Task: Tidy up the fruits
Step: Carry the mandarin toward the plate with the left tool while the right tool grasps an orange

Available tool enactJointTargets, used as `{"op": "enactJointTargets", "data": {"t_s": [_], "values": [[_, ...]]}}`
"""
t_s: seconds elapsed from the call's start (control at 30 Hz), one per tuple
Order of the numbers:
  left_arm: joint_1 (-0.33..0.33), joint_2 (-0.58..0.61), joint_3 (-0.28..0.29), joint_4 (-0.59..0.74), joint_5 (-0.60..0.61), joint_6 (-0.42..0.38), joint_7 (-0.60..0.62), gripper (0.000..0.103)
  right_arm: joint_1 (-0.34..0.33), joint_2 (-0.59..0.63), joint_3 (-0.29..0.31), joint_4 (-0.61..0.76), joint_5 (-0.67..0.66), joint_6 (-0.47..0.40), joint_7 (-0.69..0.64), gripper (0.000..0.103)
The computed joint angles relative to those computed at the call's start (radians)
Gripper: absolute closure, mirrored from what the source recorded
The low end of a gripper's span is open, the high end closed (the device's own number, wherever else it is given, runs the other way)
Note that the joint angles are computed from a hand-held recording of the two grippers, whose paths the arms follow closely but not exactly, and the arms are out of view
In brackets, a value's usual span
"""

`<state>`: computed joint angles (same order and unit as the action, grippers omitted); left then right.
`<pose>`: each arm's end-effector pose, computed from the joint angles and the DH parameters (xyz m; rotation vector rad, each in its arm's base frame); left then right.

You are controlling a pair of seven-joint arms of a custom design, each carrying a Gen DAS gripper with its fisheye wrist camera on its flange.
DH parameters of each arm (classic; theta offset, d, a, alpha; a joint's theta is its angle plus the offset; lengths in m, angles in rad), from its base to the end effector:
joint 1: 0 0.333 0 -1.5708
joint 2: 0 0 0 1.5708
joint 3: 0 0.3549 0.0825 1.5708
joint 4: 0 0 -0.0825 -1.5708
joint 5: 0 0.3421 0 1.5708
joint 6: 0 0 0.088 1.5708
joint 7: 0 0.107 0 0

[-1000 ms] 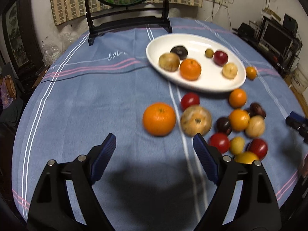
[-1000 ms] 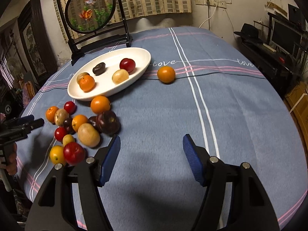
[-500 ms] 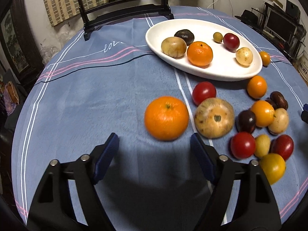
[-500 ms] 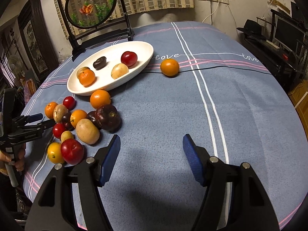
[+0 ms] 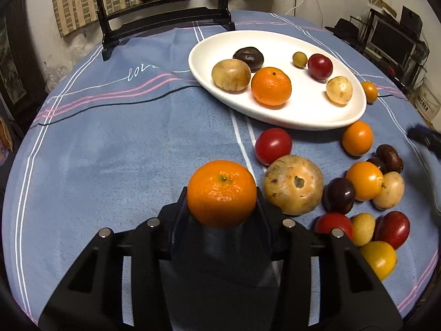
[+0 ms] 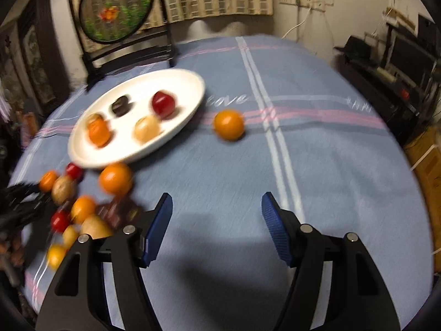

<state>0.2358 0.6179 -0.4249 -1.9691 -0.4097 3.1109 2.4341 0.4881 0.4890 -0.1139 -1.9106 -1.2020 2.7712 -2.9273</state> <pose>0.6473 -0.0507 0.2956 -1.3858 2.3466 -0.7452 0.5700 0.2758 0.3242 -1.5173 2.0841 -0.7284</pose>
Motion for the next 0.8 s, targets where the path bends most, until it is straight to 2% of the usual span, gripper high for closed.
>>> {"op": "enactJointTargets", "data": {"t_s": [0.07,0.13,0.23,0.27,0.3,0.5,0.63,0.7,0.8], "values": [[0.023,-0.001,-0.025,-0.007,-0.003,-0.007,0.013,0.058,-0.034,0.036,0.022,0.056,0.073,-0.020,-0.122,0.036],[0.030,-0.002,-0.030,-0.006,-0.007,-0.018,0.021,0.058,-0.050,0.097,0.043,0.151,0.193,-0.118,-0.298,0.036],[0.027,0.001,-0.025,0.004,-0.019,-0.029,0.023,0.058,-0.083,0.168,0.059,0.242,0.320,-0.143,-0.449,0.049],[0.025,0.002,-0.024,0.007,-0.021,-0.032,0.025,0.058,-0.093,0.183,0.061,0.258,0.354,-0.136,-0.476,0.056],[0.024,0.003,-0.023,0.008,-0.024,-0.033,0.028,0.058,-0.105,0.202,0.064,0.281,0.390,-0.130,-0.506,0.056],[0.020,0.005,-0.018,0.017,-0.038,-0.042,0.042,0.058,-0.070,0.240,-0.017,0.307,0.452,-0.047,-0.532,0.063],[0.022,0.005,-0.020,0.023,-0.053,-0.054,0.052,0.058,-0.040,0.217,-0.048,0.266,0.476,0.003,-0.515,0.064],[0.018,0.001,-0.015,0.020,-0.060,-0.052,0.056,0.058,0.002,0.186,-0.088,0.220,0.447,0.027,-0.472,0.064],[0.028,-0.007,-0.026,0.006,-0.072,-0.043,0.071,0.058,0.040,0.147,-0.114,0.169,0.403,0.044,-0.424,0.064]]}}
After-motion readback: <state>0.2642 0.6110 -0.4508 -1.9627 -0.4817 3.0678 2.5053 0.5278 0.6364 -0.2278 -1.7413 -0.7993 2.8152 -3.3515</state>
